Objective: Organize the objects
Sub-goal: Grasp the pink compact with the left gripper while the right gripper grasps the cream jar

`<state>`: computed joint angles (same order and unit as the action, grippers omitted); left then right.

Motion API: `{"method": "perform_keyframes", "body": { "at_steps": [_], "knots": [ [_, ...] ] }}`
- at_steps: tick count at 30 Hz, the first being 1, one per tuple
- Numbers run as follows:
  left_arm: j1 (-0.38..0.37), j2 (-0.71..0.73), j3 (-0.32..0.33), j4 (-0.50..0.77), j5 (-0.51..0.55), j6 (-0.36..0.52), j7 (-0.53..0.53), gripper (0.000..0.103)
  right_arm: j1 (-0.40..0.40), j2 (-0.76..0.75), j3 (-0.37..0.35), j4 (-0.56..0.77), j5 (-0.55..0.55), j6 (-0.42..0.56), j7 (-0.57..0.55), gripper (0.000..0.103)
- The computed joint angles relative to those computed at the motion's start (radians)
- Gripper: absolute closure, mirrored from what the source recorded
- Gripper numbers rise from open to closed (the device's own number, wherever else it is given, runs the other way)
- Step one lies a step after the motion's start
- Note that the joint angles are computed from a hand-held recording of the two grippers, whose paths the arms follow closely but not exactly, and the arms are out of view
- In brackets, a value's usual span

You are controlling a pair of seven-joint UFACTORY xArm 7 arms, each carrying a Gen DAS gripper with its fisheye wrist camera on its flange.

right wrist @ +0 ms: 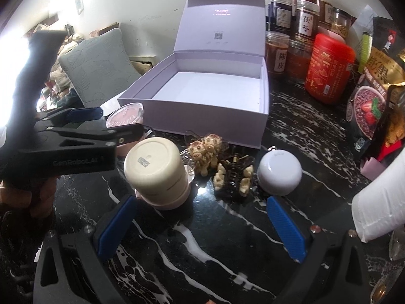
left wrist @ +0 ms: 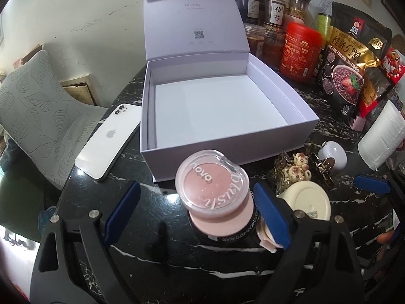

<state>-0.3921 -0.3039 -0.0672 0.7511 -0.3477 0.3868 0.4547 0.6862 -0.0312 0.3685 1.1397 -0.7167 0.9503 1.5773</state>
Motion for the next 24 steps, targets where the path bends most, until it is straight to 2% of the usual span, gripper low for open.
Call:
{"method": "perform_keyframes", "body": {
  "at_steps": [7,13,19,24],
  "knots": [
    [-0.02,0.017,0.022,0.016,-0.064,0.02,0.053,0.022,-0.006,0.017,-0.013,-0.008,-0.014,-0.083,-0.008,0.009],
    [-0.015,0.012,0.014,0.014,-0.08,0.018,0.074,0.035,-0.012,0.026,-0.025,-0.02,-0.041,-0.164,-0.002,0.018],
    [-0.013,0.01,0.016,0.014,-0.095,0.017,0.085,0.048,-0.011,0.032,-0.028,-0.018,-0.065,-0.188,-0.003,0.024],
    [-0.012,0.01,0.016,0.015,-0.096,0.014,0.085,0.049,-0.005,0.039,-0.029,-0.007,-0.092,-0.186,-0.006,0.027]
  ]
}}
